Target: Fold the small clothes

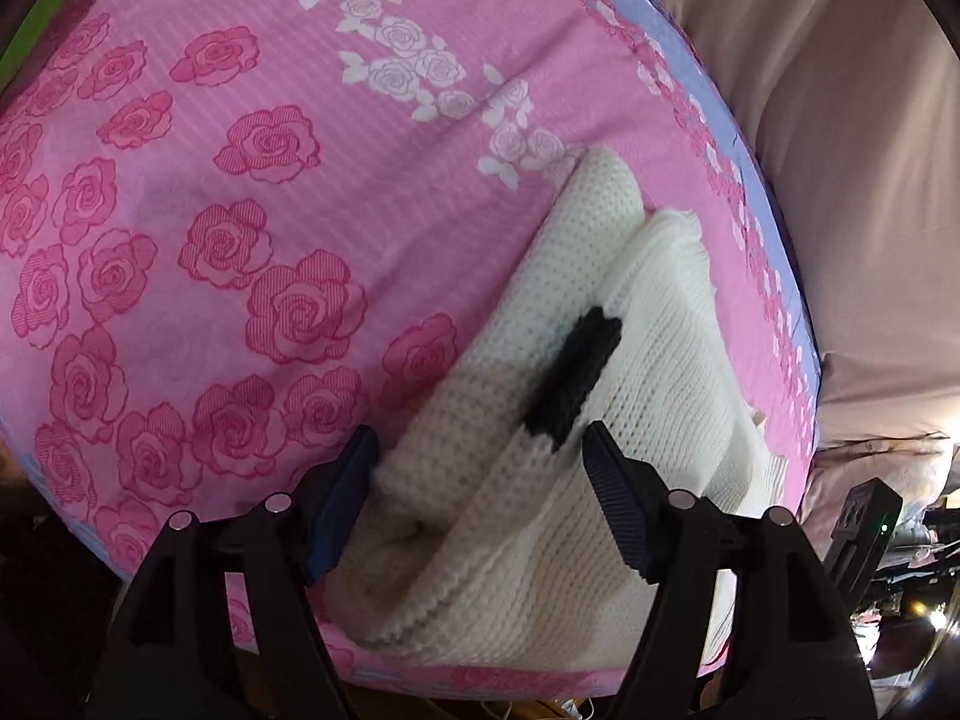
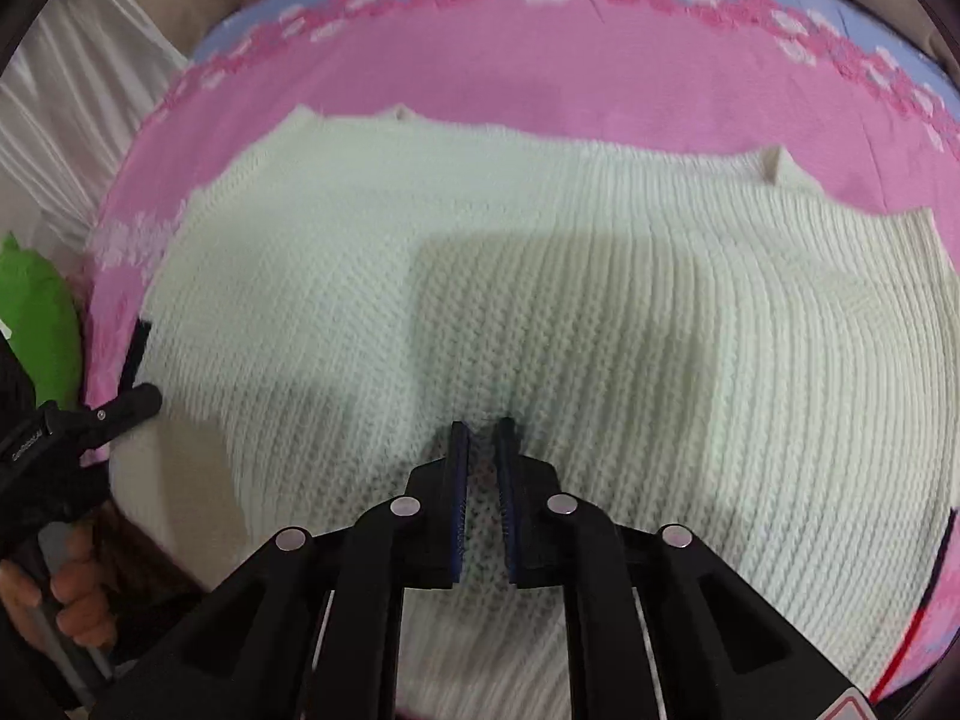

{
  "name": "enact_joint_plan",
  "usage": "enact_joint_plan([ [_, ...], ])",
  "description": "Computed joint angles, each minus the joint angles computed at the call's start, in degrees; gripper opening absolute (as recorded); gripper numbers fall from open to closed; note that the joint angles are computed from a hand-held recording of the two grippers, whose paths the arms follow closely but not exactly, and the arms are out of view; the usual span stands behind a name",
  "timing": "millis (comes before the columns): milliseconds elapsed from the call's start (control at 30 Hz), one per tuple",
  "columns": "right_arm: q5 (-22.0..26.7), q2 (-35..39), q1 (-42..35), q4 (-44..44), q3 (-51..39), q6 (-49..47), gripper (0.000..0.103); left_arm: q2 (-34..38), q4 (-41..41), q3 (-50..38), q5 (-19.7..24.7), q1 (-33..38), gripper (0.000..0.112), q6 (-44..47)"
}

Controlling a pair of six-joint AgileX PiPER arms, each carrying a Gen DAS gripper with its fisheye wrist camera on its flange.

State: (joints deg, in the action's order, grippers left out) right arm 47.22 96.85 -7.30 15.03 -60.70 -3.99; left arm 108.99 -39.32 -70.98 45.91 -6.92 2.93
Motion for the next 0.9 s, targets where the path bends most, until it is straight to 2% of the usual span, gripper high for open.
enact_joint_plan([
  [67,0.9,0.1,1.7,-3.1,-1.0,1.7,0.008,0.8,-1.4,-1.0,1.0,0.1,0.027,2.1],
  [233,-0.6,-0.1,3.1,-5.0,-0.3,1.3,0.008,-3.2,-0.2,-3.9,1.2,-3.3,0.021,2.6],
  [333,-0.9,-0.3,0.3,-0.5,0.5,-3.5,0.008,-5.9,1.9,-10.3,3.0,-9.3,0.020,4.2],
  [400,0.4,-0.7,-4.9,7.1,1.6,-10.9,0.008,-5.3,3.1,-16.6,5.4,-14.2,0.020,5.2],
  [533,9.6,-2.7,-20.1,21.4,2.4,-20.5,0.012,1.2,4.3,-29.7,11.0,-23.3,0.020,6.1],
  [600,13.0,-5.7,-29.5,23.0,2.8,-23.6,0.013,6.6,6.2,-36.5,14.3,-28.2,0.020,5.4],
  [667,15.7,-7.2,-38.1,21.6,2.2,-25.6,0.016,10.7,7.4,-39.6,16.9,-32.2,0.021,5.8],
  [733,17.3,-7.5,-46.0,19.5,1.4,-27.0,0.023,15.2,11.2,-43.0,19.0,-36.2,0.025,5.4],
  [767,17.8,-7.4,-48.5,18.9,1.2,-27.6,0.024,16.3,12.9,-43.2,19.2,-37.7,0.029,5.4],
  [833,18.5,-7.3,-52.2,18.1,1.1,-27.9,0.030,13.7,14.9,-38.6,15.7,-39.2,0.034,6.2],
  [867,19.3,-7.4,-53.7,17.8,0.8,-27.8,0.034,11.1,13.9,-35.0,12.8,-39.1,0.046,7.9],
  [900,19.4,-8.1,-53.7,18.3,1.1,-27.5,0.048,7.4,12.2,-30.0,9.2,-38.4,0.055,10.5],
])
